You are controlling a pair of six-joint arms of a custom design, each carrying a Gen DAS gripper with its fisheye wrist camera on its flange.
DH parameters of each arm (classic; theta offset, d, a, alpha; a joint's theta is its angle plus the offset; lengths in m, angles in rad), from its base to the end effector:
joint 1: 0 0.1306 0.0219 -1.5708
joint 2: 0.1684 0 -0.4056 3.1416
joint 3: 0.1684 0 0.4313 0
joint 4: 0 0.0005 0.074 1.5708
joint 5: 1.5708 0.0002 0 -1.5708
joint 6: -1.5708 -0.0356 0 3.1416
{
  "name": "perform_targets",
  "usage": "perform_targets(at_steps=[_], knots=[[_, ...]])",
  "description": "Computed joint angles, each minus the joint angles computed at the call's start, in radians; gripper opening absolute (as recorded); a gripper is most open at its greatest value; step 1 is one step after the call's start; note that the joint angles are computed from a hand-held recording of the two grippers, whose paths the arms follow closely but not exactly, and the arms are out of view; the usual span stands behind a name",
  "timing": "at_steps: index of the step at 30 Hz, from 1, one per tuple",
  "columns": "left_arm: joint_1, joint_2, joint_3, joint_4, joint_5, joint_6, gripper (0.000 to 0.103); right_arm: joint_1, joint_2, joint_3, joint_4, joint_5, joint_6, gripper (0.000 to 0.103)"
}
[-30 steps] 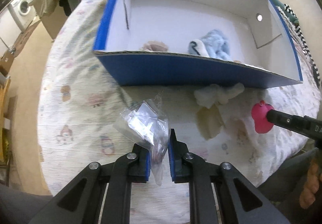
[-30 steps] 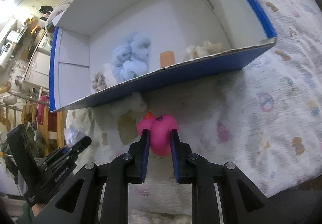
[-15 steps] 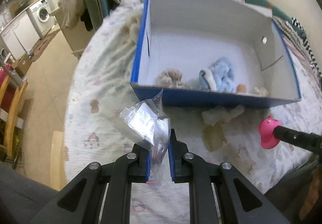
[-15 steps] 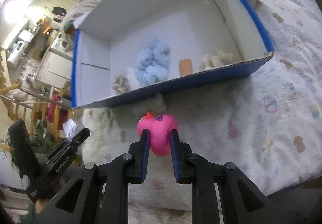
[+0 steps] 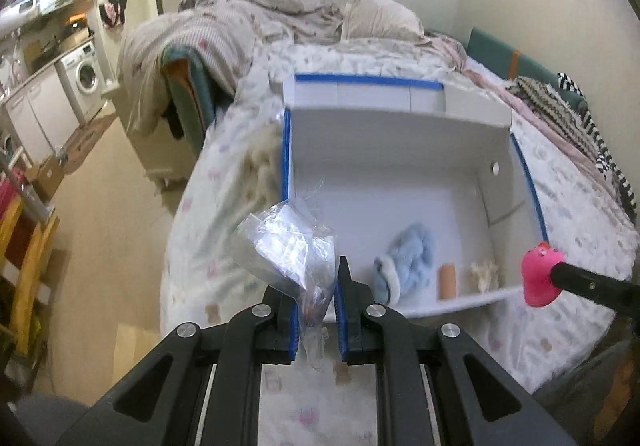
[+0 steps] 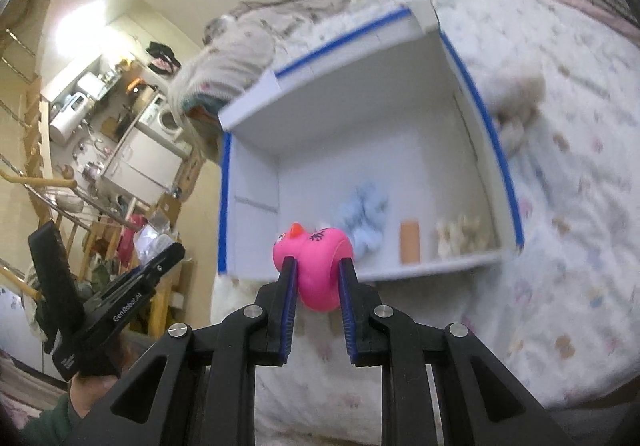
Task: Organize soft objects
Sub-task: 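Lift the clear bag and pink ball over the box with both grippers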
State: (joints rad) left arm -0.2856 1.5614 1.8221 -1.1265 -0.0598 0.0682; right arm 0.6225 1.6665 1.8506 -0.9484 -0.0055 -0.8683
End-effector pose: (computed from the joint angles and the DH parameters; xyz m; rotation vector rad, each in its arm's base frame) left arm 0.5509 -0.1601 0.5587 0.2377 2.4247 -0.0860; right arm 0.5126 0.3675 0.5251 0.2985 2.4398 0.7162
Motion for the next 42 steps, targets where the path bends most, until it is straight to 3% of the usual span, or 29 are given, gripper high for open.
perform_targets(at_steps=[7,14,23,42], knots=[[-0.008,0.104,0.145,-0.017,-0.002,-0.023,0.013,-0.045,0.059,0.112,-0.027,0.026,0.036,0.022],[-0.017,0.2,0.23,-0.042,-0.003,-0.042,0.013,-0.077,0.111,0.143,-0.023,0.038,0.041,0.022],[-0.026,0.255,0.209,-0.01,0.001,-0.069,0.013,-0.103,0.159,0.115,-0.043,-0.006,0.016,0.022],[-0.034,0.323,0.209,-0.056,0.054,-0.084,0.013,-0.097,0.259,0.201,-0.166,-0.037,0.041,0.022]])
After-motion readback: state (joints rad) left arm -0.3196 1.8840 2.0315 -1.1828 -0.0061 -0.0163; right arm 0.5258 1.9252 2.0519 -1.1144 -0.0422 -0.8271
